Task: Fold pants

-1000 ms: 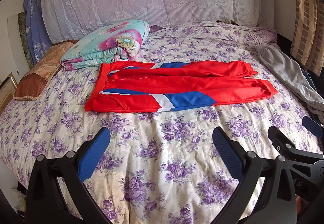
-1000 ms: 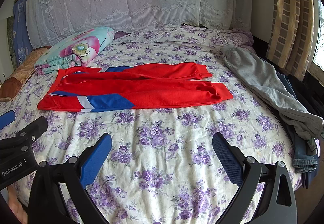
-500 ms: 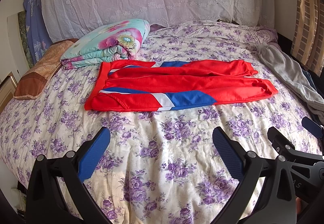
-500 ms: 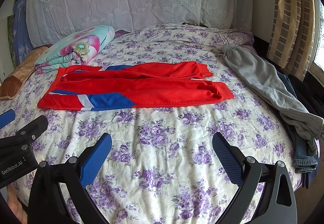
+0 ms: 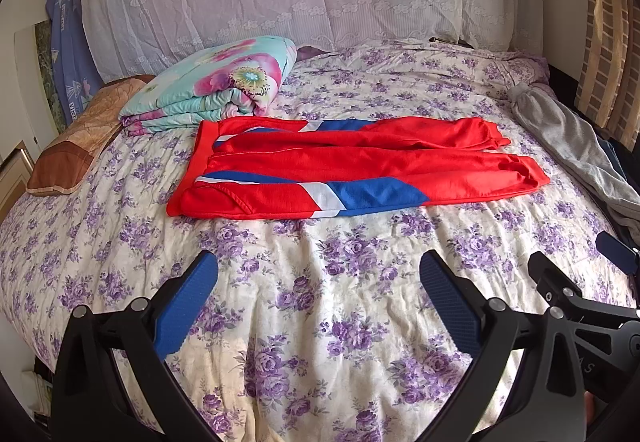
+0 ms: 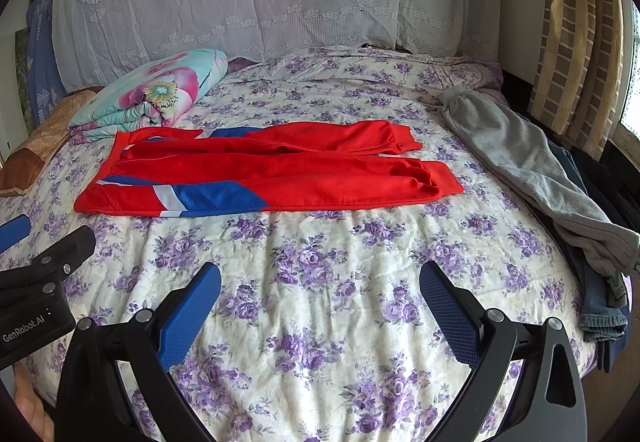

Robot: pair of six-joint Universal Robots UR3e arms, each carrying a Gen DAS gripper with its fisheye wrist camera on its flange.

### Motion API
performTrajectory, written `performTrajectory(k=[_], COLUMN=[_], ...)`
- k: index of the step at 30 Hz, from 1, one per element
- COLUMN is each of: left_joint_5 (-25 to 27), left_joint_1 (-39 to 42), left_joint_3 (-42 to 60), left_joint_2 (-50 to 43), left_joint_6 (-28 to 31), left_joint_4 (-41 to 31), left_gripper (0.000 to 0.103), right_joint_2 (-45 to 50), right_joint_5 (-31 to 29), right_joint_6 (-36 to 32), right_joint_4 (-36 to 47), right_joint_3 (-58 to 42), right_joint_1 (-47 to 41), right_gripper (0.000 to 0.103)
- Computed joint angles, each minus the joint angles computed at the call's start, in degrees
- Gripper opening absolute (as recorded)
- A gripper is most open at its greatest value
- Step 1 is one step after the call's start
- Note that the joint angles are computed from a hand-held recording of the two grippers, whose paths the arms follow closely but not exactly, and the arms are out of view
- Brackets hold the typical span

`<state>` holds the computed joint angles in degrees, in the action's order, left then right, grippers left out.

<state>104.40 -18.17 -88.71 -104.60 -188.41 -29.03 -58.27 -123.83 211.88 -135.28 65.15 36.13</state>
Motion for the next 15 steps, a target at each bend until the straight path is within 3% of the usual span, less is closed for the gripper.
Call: performTrajectory(k=[12,15], left_joint_5=[-0.1,-3.7], left_joint_1=[0.2,2.5], left_joint_3=[-0.6,1.2], left_joint_2=[-0.6,-2.8], left_joint_6=[-0.1,-1.3], left_joint_4=[0.5,-2.7], left_gripper=[0.098,0.098], right_joint_2=[0.7,0.9], right_joint_5=[-0.1,1.3], right_joint_6=[-0.1,-0.4], right_joint_4=[-0.1,-2.0], right_joint_3=[-0.6,1.7], right_joint_1=[0.0,-1.0], right_gripper=[0.100,0.100])
